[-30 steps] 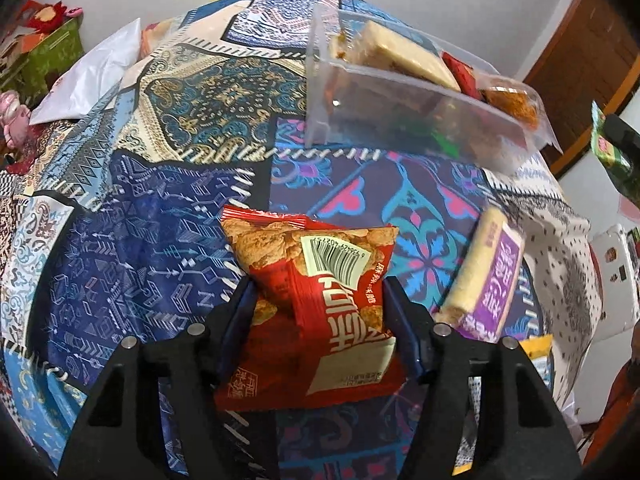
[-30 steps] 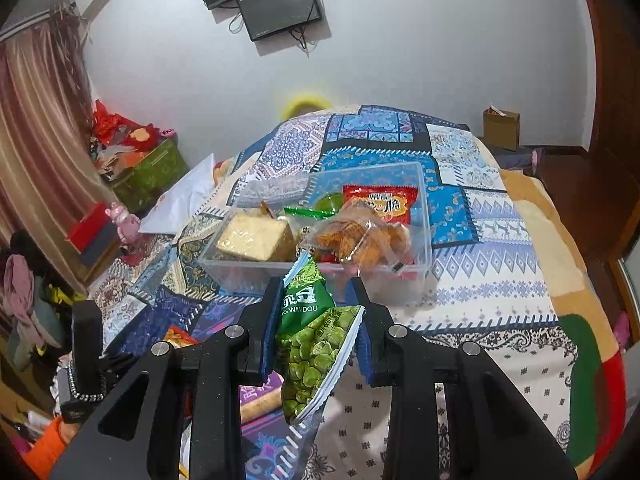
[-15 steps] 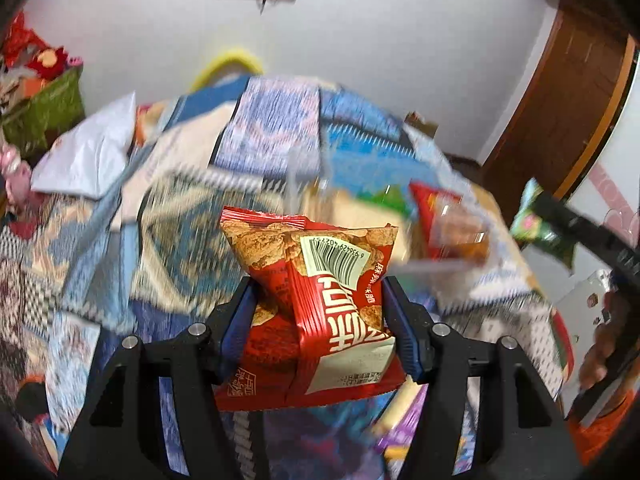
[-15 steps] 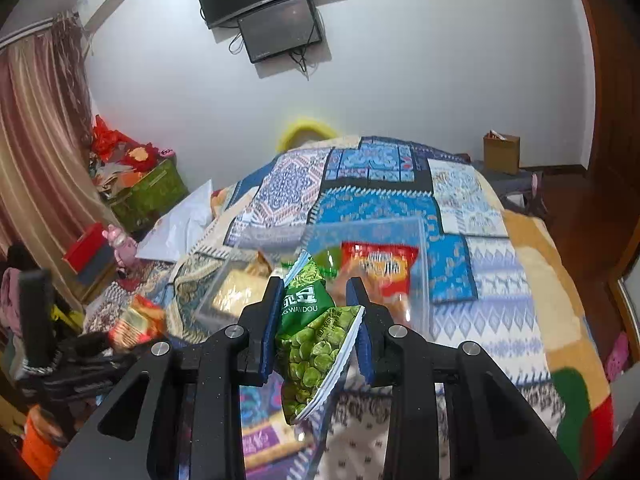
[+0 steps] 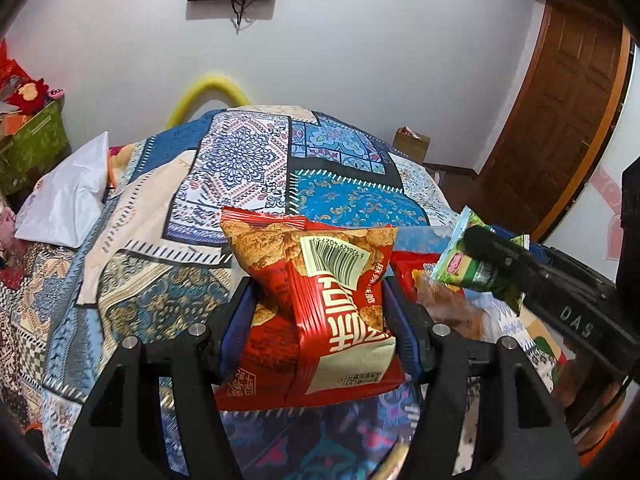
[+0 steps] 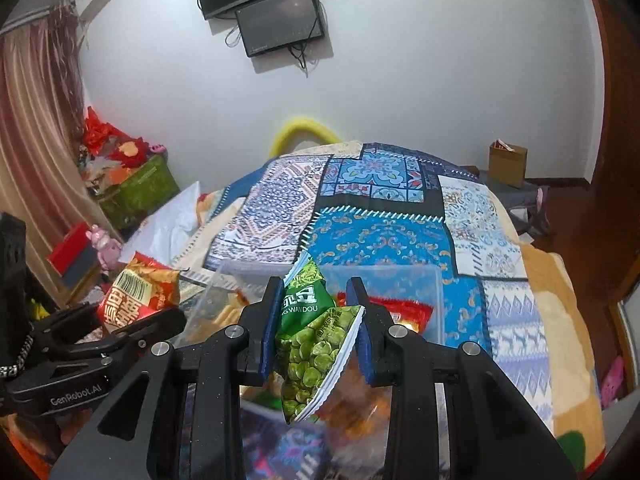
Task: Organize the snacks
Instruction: 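Drop red chip bag in box with left tool while right tool drops pea bag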
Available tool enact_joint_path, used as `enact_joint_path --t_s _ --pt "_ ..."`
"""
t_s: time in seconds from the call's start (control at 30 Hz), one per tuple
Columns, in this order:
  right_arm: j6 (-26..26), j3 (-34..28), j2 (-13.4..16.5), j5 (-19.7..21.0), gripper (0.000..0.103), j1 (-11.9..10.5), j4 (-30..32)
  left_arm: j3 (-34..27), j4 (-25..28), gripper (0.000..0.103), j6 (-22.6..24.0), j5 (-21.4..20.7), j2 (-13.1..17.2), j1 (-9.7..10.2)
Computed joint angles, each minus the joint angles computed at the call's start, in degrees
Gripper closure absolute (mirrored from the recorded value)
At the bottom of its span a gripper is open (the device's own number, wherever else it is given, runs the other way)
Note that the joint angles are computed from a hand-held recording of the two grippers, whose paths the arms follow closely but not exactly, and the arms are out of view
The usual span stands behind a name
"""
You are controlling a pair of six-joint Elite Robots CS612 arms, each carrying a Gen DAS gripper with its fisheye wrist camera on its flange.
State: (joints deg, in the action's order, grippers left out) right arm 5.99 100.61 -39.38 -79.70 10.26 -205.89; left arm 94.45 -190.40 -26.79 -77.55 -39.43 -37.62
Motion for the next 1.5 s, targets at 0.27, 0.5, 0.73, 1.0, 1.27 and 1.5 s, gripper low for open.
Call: enact_joint_path --t_s 0.27,0.5,0.73,1.0,1.27,1.5 --pt "-1.0 -3.7 1.8 -0.1 0.074 -0.4 5.4 -6.2 4.7 0.041 -1.8 -1.0 3.5 1.08" --pt "-1.9 -5.7 2.7 1.2 0.071 -0.5 10.0 -9.3 7.8 0.040 -2.4 -2.8 5.5 1.73" --pt "-2.0 -5.3 2.4 0.5 0.061 -0.5 10.2 -7.9 6.5 0.039 -0.1 -2.9 4.6 1.27" --pt "-2.2 -1.5 -0.1 0.9 0.060 -0.5 6.0 -1.7 2.7 0.039 2.0 -0.2 0.4 -0.04" --pt "-4.4 4.3 -2.8 -0.2 0.060 0.4 1.6 6.3 -0.8 0.036 2.2 1.3 -4.0 -1.44" --pt "-5.1 8.9 -3.8 0.1 0.056 1.4 -0.5 13.0 -2.0 0.035 1.4 2.5 -6.5 -3.18"
